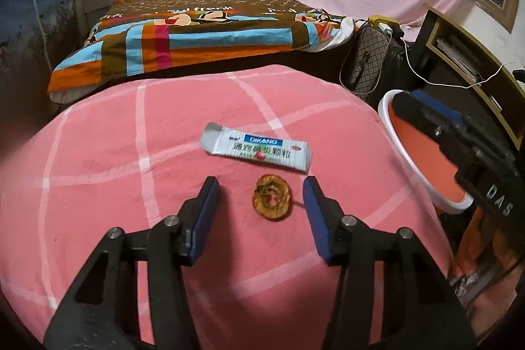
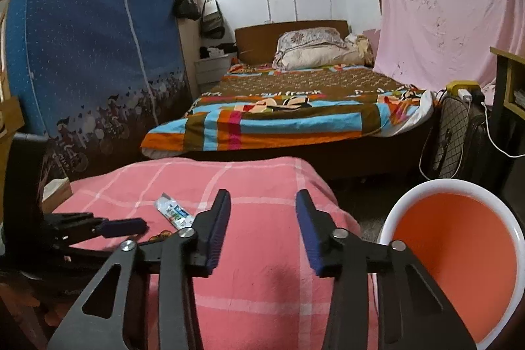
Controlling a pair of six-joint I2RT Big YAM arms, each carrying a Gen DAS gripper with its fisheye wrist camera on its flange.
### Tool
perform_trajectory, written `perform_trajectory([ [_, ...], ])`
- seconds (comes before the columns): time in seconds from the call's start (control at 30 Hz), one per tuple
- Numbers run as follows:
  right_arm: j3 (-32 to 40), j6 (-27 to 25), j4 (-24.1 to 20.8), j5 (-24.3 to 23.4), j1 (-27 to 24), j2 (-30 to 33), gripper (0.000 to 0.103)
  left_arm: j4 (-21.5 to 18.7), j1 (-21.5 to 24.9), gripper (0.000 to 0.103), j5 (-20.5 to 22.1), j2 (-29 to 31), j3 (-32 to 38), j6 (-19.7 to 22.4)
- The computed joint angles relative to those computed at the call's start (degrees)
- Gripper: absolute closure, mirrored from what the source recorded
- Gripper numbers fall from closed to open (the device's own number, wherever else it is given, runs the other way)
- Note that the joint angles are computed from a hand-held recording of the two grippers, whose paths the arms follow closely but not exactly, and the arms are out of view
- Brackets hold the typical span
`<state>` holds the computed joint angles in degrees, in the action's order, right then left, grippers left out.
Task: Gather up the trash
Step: 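Grasp the brown shell with the left tool while the right tool grasps the toothpaste tube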
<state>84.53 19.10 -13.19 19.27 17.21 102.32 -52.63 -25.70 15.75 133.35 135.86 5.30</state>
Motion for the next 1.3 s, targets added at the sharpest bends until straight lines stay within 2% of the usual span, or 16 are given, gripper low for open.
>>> perform_trajectory([
  [0.07,1.07,-0.14,-1.37,-0.66,-0.03,0.64,0.067,-0.81,-0.27,0.088,-1.51,0.32,0.69,0.44],
  [0.1,1.39,-0.13,-1.84,-0.8,-0.04,0.84,0.067,-0.92,-0.42,0.089,-2.12,0.27,0.64,0.9],
  [0.17,1.83,-0.17,-2.57,-1.27,-0.15,1.08,0.067,-1.09,-0.53,0.099,-2.24,0.23,0.65,1.8],
  [0.33,3.27,-1.09,-4.44,-3.76,-0.48,1.93,0.067,-0.1,-0.47,0.099,-2.42,-0.86,-1.07,2.28],
  [0.63,9.21,-5.51,-11.91,-9.95,-0.52,5.56,0.066,4.51,2.11,0.1,-3.41,-3.93,-6.42,-5.99],
  [0.73,12.93,-8.65,-16.25,-12.58,-0.23,7.84,0.066,5.21,3.22,0.1,-3.79,-4.17,-7.09,-8.55],
  [0.9,18.69,-13.47,-21.42,-11.94,0.41,11.36,0.066,6.1,4.5,0.1,-3.33,-4.32,-7.98,-12.08],
  [1.07,24.23,-16.18,-26.04,-13.28,0.18,14.69,0.066,5.46,4.78,0.1,-2.61,-3.58,-6.96,-12.89],
  [1.17,25.29,-17.24,-26.88,-15.89,-0.08,15.47,0.065,4.85,4.77,0.1,-2.02,-3.12,-6.3,-13.1],
  [1.3,25.98,-17.95,-26.89,-17.04,-0.14,16.14,0.066,4.28,4.86,0.1,-1.68,-2.71,-5.8,-13.21],
])
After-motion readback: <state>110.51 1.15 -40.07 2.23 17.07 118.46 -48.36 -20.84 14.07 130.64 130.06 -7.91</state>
